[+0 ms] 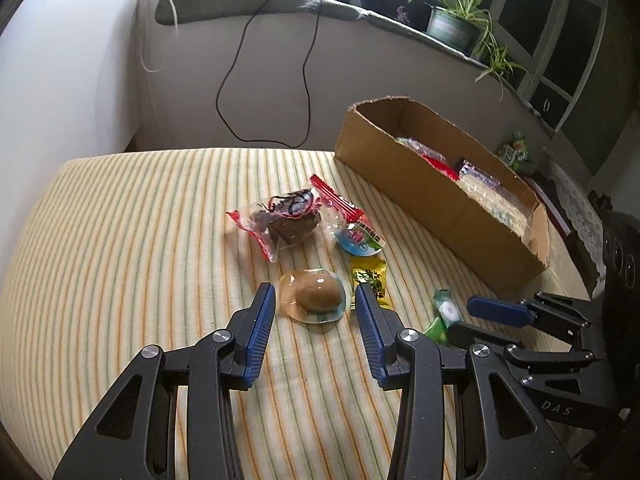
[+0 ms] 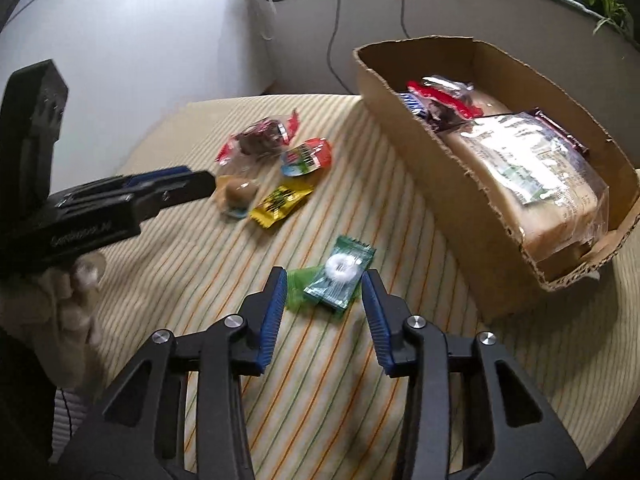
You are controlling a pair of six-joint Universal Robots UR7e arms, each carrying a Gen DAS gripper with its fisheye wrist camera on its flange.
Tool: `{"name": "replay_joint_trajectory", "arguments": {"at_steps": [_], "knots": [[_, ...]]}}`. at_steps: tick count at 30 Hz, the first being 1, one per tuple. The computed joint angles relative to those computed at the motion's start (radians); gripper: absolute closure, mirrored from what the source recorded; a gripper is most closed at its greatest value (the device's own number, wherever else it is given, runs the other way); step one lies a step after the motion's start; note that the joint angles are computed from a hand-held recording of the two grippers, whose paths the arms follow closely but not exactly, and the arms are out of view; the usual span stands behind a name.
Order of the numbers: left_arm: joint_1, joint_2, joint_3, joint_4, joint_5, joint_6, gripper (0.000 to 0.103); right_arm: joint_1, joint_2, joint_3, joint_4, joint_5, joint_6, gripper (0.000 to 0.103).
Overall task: Organize snacks
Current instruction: 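Grasp the round brown candy with the left tool while the right tool grasps the green mint pack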
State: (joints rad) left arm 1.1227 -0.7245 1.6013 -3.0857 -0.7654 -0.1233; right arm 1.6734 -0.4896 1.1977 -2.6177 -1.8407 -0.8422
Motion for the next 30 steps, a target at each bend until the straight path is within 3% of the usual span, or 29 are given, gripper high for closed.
{"name": "replay_joint_trajectory", "arguments": {"at_steps": [18,24,30], "knots": [[0.011,0.049,-0.07,0.065,0.058,0.04,0.063,0.007,0.057,-0.048,-0.034,-0.054,-0.007,0.065],[0.002,0.061,-0.072,0.053,0.065,0.085,0.078,0.002,0.054,-0.057,-0.014,-0.045,-0.005,0.078],[-0.001,0.065,-0.07,0.039,0.077,0.088,0.08,0.0,0.044,-0.041,-0.027,-0.04,-0.018,0.079]]}}
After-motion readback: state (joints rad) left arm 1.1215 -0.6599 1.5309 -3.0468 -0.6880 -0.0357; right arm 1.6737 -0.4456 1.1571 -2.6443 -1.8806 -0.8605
